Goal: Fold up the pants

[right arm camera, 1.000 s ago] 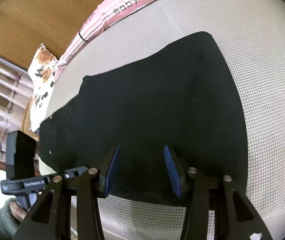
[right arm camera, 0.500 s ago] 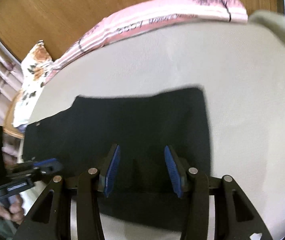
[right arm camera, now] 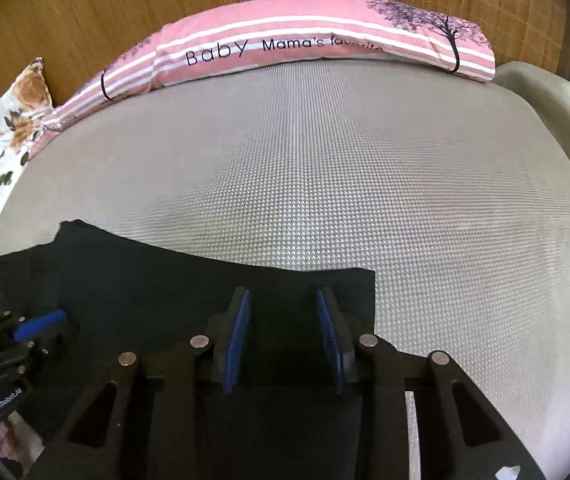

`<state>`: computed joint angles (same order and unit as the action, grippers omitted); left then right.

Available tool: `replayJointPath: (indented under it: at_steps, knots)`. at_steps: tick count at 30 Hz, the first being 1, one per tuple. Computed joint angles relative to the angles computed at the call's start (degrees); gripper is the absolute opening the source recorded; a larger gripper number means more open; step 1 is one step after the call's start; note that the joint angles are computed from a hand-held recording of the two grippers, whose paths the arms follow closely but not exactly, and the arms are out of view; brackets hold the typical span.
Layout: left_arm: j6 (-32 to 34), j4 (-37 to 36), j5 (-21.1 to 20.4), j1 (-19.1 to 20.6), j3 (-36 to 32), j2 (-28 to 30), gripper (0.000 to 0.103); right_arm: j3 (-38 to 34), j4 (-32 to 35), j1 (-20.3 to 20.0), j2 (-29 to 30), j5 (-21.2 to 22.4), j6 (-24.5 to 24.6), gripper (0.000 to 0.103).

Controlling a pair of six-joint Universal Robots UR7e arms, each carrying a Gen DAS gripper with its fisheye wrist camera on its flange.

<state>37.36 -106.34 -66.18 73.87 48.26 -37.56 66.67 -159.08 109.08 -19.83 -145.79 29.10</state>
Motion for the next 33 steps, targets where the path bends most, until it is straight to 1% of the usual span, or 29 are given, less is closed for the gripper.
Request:
replayJointPath:
  at_steps: [2,4,7,10,11,12,16,19,24,28,33]
  knots:
    - [1.6,-1.5,0.7,-0.2,1.5,-0.6,0.018,-0.2,0.0,0.2,0.3,-0.6,0.0,0.032]
    - [1.9,-2.1,1.3,-0.4,2.6,-1.3,0.019,0.3,-0.1,0.4,0.1,-0.4,0.5,0.032]
    - [2.2,-1.7,1.3,-0.4,3.7,-2.3,0.026,2.2,-0.1,1.0,-0.9,0.5,1.8,0.032]
    - [3.1,-2.3,1.7,-0.4,5.9,-4.0,0.039,4.9,0.1,1.8,-1.8,1.3,4.2,0.033]
    - [3.4,-2.8,2.4,-0.4,7.0,-4.6,0.047,5.6,0.3,2.1,-2.0,1.4,4.9,0.033]
    - [3.7,-2.9,2.6,-0.2,8.0,-5.3,0.05,6.5,0.8,2.6,-2.1,1.4,6.0,0.033]
    - [6.7,-6.4,2.7,0.2,12.7,-8.6,0.052,7.8,3.0,4.1,-2.0,0.9,8.6,0.034]
    - [6.0,-6.3,2.7,0.5,13.3,-9.4,0.053,8.0,4.7,5.2,-1.6,0.7,10.4,0.039]
    - [4.8,-5.9,3.1,0.7,13.7,-10.3,0.054,7.1,6.9,6.5,-0.5,0.3,12.4,0.043]
    - [2.0,-4.0,1.2,1.3,11.2,-10.9,0.054,5.5,8.8,7.3,0.6,0.7,12.7,0.046]
    - [-2.4,0.2,-1.5,2.6,4.1,-10.1,0.054,3.2,9.9,7.7,2.1,1.7,12.0,0.047]
